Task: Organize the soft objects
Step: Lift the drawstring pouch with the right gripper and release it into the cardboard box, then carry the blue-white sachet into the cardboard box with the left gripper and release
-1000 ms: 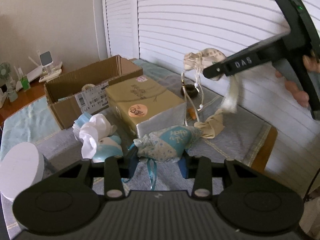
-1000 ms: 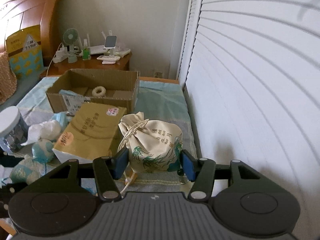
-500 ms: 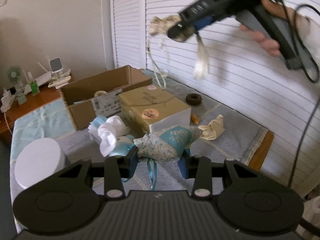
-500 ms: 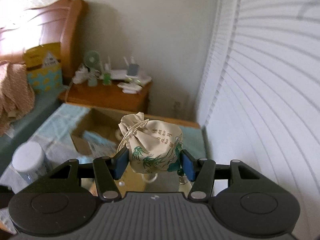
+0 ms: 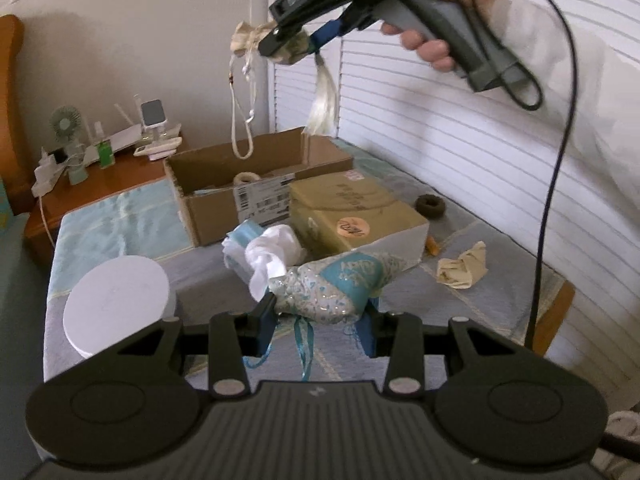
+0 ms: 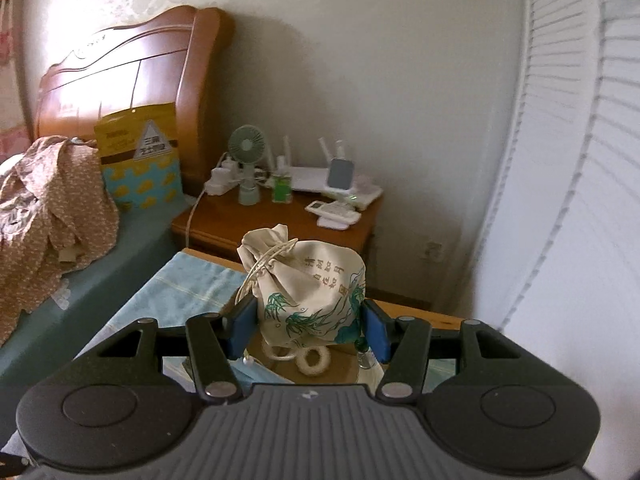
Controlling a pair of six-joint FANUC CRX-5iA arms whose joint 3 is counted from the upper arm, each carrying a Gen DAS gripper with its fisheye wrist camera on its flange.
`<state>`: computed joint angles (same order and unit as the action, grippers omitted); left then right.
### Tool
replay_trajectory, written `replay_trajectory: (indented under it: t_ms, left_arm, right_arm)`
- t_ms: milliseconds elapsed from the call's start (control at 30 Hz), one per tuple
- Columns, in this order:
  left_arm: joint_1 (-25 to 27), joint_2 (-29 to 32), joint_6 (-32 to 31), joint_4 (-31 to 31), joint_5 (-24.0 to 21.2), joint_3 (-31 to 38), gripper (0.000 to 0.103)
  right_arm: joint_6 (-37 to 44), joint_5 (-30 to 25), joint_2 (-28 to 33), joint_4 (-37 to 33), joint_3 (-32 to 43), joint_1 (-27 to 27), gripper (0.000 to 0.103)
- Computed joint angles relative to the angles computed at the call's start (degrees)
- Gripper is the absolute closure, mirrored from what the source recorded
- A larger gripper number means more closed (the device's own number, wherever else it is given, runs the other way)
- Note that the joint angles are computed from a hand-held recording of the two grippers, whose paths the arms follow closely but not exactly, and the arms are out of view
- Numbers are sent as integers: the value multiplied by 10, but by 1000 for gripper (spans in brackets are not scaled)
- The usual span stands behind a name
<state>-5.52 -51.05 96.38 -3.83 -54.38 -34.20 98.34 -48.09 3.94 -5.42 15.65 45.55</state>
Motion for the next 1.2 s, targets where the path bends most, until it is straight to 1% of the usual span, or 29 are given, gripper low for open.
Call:
replay_trajectory:
  t_ms: [100, 200, 300, 333, 367, 400, 500, 533, 567, 600, 633, 667, 733, 767, 967, 1100, 1200]
  left_arm:
    - [0, 7, 13, -11, -4, 5, 63]
    - [11, 14, 10, -6, -5, 5, 63]
    - [10, 24, 9, -7, -3, 7, 63]
    - [10, 27, 8, -5, -2, 7, 63]
    - [10, 30, 5, -3, -1, 7, 63]
    - [8, 34, 6, -5, 0, 8, 63]
    - [2, 43, 7, -5, 5, 12, 63]
    - [0, 46, 7, -6, 6, 13, 63]
    - [-3, 48, 8, -8, 6, 15, 63]
    - [-6, 51, 9, -10, 7, 17, 63]
    - [-9, 53, 10, -11, 8, 18, 63]
    - [-10, 54, 9, -10, 8, 19, 63]
    - [-17, 60, 15, -18, 8, 25, 63]
    - [-23, 63, 20, -24, 7, 29, 63]
    - [-27, 70, 14, -23, 4, 44, 63]
    - [-21, 75, 0, -15, 3, 54, 63]
    - [-19, 80, -9, -16, 4, 64, 63]
  right_arm:
    - [20, -15, 36, -26, 30, -10, 42]
    - [23, -29, 62, -31, 42, -18, 42]
    - [27, -50, 82, -38, 49, -28, 40]
    - [27, -48, 81, -39, 42, -31, 35]
    - [24, -46, 80, -37, 35, -33, 24]
    - [19, -42, 75, -38, 25, -36, 20]
    - [10, -38, 62, -51, 9, -46, 18]
    - [0, -31, 55, -48, -1, -48, 16]
    - [-18, -21, 45, -34, -15, -45, 11]
    - [-35, -8, 33, -19, -34, -41, 8]
    - [-39, 3, 23, -15, -47, -40, 4]
    - [-43, 14, 13, -11, -60, -38, 2]
    - [-65, 31, -9, 14, -90, -31, 2]
    - [-87, 45, -22, 37, -112, -24, 2]
    - [-174, 95, -103, 106, -216, 1, 0]
    - [-282, 136, -166, 213, -310, 28, 0]
    - [-323, 140, -204, 242, -349, 34, 0]
